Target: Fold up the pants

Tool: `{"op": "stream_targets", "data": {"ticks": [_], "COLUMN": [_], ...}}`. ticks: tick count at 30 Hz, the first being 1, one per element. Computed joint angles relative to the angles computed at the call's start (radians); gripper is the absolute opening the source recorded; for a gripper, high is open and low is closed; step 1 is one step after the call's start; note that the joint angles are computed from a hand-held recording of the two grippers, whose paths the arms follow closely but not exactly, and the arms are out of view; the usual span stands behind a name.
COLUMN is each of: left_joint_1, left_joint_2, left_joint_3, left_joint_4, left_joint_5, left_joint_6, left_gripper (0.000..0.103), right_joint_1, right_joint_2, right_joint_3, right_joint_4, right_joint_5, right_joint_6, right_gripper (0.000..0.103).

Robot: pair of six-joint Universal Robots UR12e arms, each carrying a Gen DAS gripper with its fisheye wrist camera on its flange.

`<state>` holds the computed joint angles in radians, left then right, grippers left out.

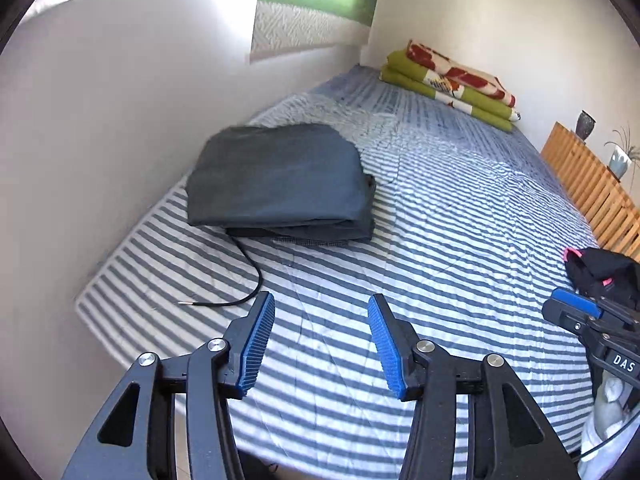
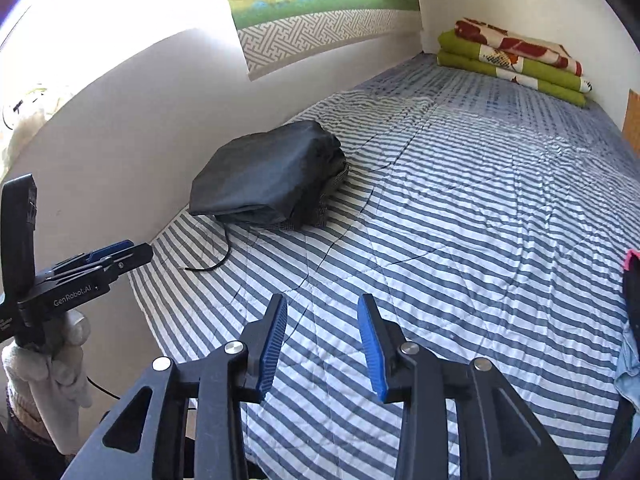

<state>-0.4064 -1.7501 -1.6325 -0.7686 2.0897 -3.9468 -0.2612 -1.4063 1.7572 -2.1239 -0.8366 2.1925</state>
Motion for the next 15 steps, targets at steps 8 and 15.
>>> {"op": "stream_targets", "data": {"ticks": [8,15], "left_joint_1": [-0.175,-0.287], "left_joint_2": [-0.018,-0.039], "left_joint_3": [0.11,0.164], "left_joint_4": [-0.158,-0.217], "left_joint_5": [0.183,0.226], "left_joint_6": [-0.118,-0.224], "left_gripper": [0.069,0.074], "right_joint_1": [-0.125,-0.242], "right_joint_2": [-0.122,-0.203], "right_joint_3": [0.095,0.167], "right_joint_4": [0.028,0.038], "right_joint_5": [0.053,0.089], "right_joint_6": [-0.129,-0.201], "right_gripper": [0.043,0.049]}}
